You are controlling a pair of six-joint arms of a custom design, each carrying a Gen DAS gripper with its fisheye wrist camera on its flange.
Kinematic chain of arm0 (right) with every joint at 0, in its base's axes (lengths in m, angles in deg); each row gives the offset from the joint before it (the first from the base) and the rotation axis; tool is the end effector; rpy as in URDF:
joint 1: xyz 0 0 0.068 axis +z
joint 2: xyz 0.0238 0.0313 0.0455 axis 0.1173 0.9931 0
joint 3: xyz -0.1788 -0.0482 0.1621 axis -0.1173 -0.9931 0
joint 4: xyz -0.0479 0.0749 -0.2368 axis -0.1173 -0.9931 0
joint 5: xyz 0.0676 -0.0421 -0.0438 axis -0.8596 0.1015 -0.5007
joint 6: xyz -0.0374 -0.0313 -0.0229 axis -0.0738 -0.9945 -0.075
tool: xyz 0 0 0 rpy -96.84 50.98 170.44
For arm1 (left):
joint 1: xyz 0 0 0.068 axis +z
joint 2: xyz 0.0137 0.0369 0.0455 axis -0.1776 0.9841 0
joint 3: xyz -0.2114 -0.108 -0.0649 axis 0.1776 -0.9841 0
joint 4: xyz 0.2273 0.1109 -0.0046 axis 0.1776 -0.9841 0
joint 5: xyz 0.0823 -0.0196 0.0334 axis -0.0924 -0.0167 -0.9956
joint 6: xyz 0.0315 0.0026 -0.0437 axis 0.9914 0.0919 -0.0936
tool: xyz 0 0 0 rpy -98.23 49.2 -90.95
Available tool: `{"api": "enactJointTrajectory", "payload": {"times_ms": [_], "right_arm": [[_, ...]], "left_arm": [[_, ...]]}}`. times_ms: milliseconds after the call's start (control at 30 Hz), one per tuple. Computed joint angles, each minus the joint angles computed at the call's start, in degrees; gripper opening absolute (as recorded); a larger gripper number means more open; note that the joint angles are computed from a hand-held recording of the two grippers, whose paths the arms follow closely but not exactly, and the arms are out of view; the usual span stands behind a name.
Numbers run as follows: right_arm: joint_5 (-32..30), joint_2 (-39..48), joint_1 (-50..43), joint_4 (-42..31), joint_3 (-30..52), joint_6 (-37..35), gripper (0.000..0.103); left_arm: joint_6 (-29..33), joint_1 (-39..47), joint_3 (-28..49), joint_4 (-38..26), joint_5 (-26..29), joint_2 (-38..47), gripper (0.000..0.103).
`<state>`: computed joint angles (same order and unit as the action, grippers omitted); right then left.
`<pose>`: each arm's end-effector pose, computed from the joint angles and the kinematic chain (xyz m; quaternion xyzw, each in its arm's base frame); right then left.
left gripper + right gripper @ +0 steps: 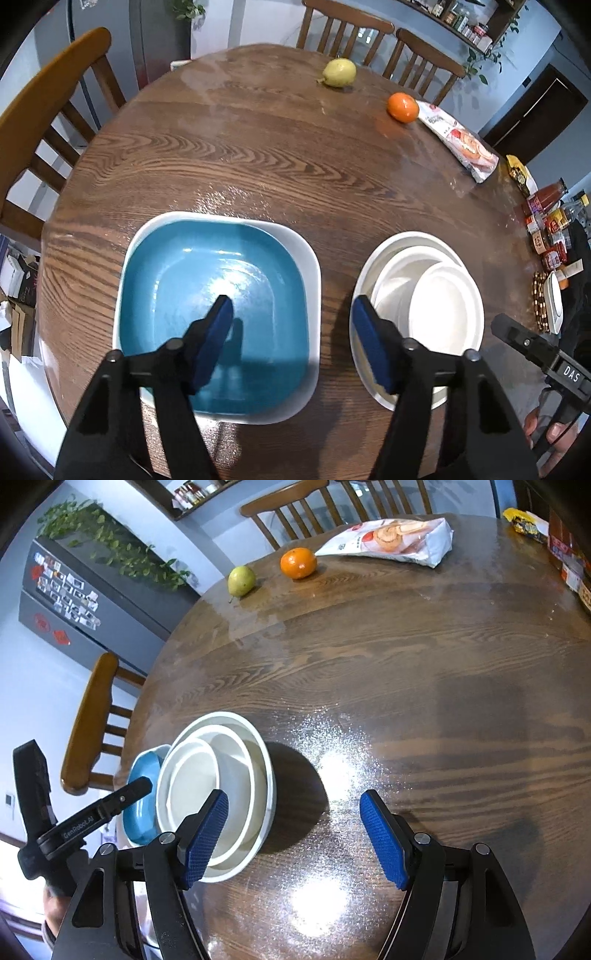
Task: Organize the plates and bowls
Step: 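Move both tools to the rim of the large white bowl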
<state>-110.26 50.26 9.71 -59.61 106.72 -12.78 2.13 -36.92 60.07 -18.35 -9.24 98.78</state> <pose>0.2479 0.0280 0.0768 -0.0070 0.9504 0.2336 0.2051 0.2051 -0.1001 0.0951 -0.1039 0.9650 -0.0962 0.2207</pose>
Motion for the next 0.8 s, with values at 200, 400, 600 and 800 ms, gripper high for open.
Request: {"api": "enactJointTrajectory", "payload": {"times_ms": [200, 400, 600, 800], "right_arm": [[-1.2, 3.2, -1.1, -0.8, 2.0, -0.9, 0.071], [1.1, 3.9, -1.3, -2.4, 3.0, -1.9, 0.068], [1.0, 7.2, -0.9, -2.0, 4.3, -2.0, 0.066], [1.1, 9.6, 0.4, -1.4, 5.6, -2.0, 0.059]], "left_arm": [[0.7, 0.7, 0.9, -0.2, 2.0, 1.1, 0.059], [1.5, 2.5, 1.0, -0.1, 5.5, 1.3, 0.054], [2.1, 2.6, 2.0, -0.9, 7.2, 2.6, 0.052], [3.3, 0.5, 4.6, -2.3, 6.2, 5.9, 0.037]]}}
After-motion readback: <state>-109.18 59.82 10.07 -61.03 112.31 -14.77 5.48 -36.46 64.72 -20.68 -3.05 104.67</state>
